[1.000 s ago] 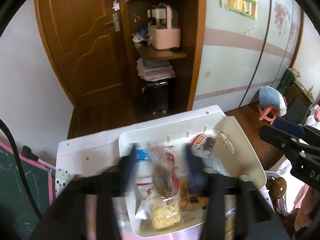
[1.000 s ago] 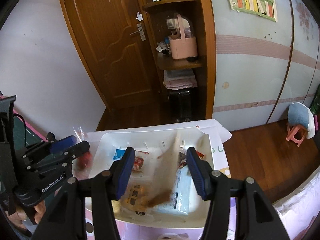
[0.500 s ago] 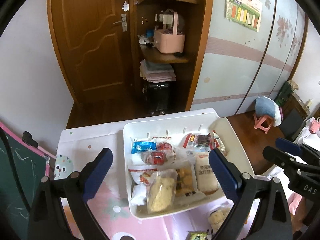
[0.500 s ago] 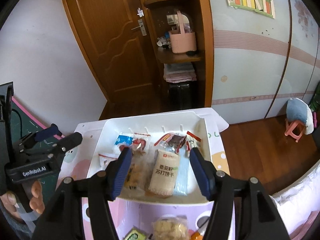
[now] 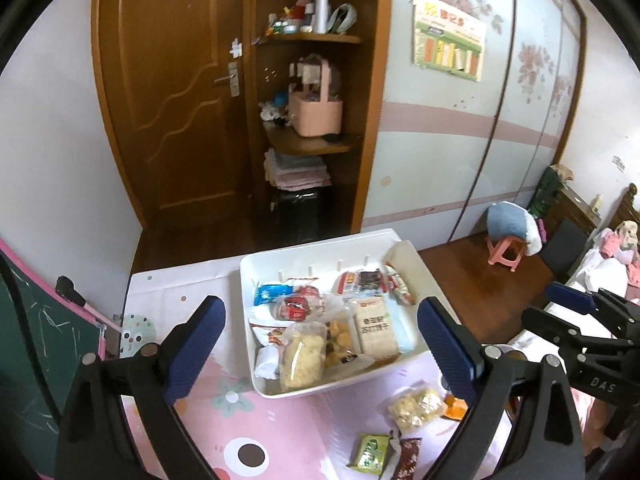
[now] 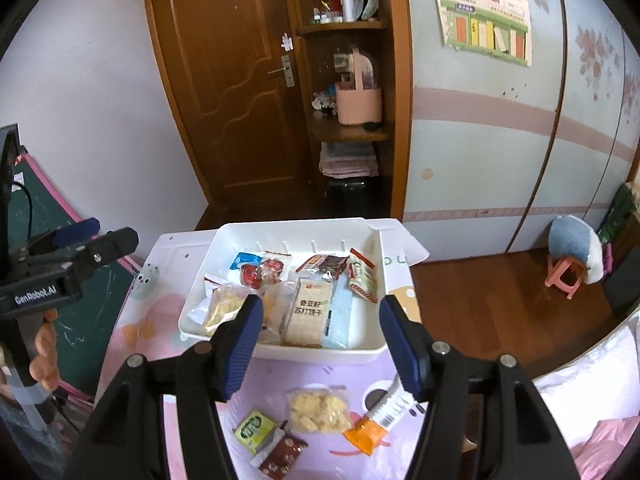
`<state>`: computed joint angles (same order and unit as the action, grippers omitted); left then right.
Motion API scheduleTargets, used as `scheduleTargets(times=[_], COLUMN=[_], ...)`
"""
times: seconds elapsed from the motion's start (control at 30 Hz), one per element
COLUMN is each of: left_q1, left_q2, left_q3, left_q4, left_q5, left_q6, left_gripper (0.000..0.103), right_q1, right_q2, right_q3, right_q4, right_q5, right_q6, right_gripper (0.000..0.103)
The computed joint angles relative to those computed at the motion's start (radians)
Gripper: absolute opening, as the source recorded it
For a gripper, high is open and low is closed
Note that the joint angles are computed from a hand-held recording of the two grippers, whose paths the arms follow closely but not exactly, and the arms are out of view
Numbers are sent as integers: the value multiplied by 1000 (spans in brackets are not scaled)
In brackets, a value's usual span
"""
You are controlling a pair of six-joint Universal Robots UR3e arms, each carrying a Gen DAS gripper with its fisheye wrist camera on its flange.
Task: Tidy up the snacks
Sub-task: 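Grasp the green biscuit packet with left tool while right tool grasps the orange-white bar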
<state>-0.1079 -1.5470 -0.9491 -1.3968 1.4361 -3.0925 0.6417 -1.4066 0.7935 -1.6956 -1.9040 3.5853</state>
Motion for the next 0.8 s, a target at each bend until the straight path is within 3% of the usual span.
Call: scheduleTargets(times=[0.27, 0.5, 0.67, 0.8], left_q1=[-80, -182, -220, -231], left_q2=[112, 225, 284, 294], left_q3=[-83, -335, -581, -770], left_q4=[-7, 83, 187, 307], left_q5=[4, 53, 62, 55], left_q6=[27, 64, 64, 6], left_gripper=[97, 97, 97, 97], right_q1=[70, 82, 6, -61], right_q2=[-98, -200, -298, -354], right_q3=[111, 325, 558, 732], right_q4=[11, -33, -109, -184], right_q5=[-86, -106, -32, 31], right_q6=[19, 45, 69, 91], right_gripper=[66, 66, 66, 66])
